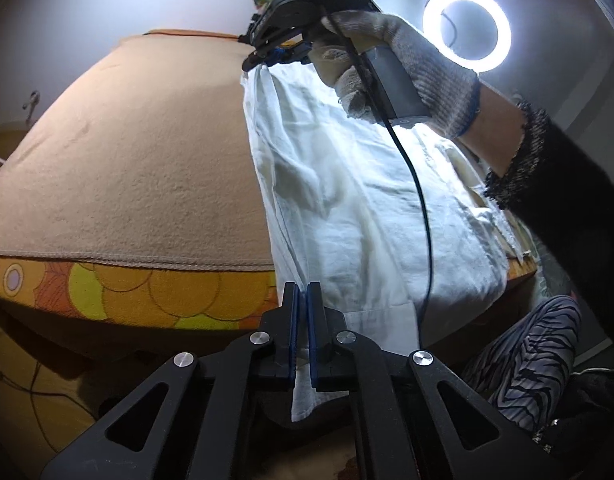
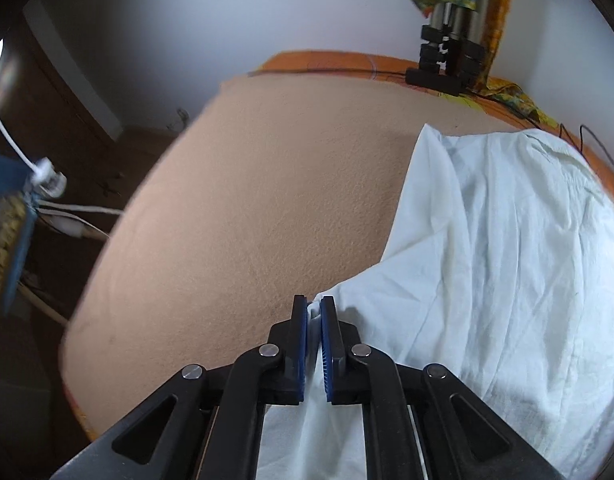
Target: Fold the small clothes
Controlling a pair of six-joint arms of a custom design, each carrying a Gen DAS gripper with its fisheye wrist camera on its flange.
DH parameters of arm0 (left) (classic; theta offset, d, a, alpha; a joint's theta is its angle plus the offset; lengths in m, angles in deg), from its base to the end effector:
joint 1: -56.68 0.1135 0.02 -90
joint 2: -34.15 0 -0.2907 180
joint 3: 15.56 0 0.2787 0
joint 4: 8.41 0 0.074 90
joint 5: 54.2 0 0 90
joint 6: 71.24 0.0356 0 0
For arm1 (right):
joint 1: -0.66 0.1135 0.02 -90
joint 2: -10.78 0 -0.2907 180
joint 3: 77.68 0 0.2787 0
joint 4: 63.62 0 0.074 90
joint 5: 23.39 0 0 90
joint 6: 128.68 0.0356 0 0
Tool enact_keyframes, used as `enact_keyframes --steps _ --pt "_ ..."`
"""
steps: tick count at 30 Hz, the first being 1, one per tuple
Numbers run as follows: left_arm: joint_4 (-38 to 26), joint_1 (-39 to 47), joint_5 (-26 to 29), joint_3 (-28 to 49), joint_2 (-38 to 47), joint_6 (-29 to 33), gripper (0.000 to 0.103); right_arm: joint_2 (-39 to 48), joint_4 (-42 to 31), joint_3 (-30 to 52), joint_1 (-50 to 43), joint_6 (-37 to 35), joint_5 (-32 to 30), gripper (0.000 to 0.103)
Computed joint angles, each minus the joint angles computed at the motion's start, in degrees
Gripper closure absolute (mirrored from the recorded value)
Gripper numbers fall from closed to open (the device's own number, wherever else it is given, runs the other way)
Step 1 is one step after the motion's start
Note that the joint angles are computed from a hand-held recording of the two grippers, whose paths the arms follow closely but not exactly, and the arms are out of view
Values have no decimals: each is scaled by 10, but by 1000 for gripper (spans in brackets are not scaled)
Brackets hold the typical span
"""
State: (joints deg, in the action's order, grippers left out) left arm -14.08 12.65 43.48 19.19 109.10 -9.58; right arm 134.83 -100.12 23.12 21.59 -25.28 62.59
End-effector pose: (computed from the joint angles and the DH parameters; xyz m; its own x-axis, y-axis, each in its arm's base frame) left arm 0.1646 -0.1657 0.1359 -0.8129 0.1315 -0.5673 0.4202 0.8070 -0.4150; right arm 0.4605 0.1788 0.1497 -0.8751 -0.0872 -0.4760 -0.1918 0.9656 0.1757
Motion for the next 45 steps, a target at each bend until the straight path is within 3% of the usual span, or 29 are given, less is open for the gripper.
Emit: enact_keyframes --steps 7,14,23,35,36,40,42,45 --pt "-1 -28 12 25 0 9 101 -95 100 -132 -77 9 -114 99" --pt "-4 -68 23 71 40 21 101 -140 123 -190 -144 -10 -154 100" --pt "-14 -119 32 142 119 31 101 -156 97 -216 -204 -64 -157 100" --pt "-22 -141 64 198 192 24 101 -106 100 -202 -193 -112 -78 99" --pt "-27 -144 66 203 196 28 101 -105 99 -202 -193 -113 -75 98" --pt "-42 -153 66 212 191 48 99 -120 89 -213 -200 -126 -60 77" --pt "-41 -152 69 205 179 50 93 -142 95 -230 -213 -132 -68 73" --pt "-38 -143 80 186 151 43 92 -188 90 -259 -246 -136 -107 70"
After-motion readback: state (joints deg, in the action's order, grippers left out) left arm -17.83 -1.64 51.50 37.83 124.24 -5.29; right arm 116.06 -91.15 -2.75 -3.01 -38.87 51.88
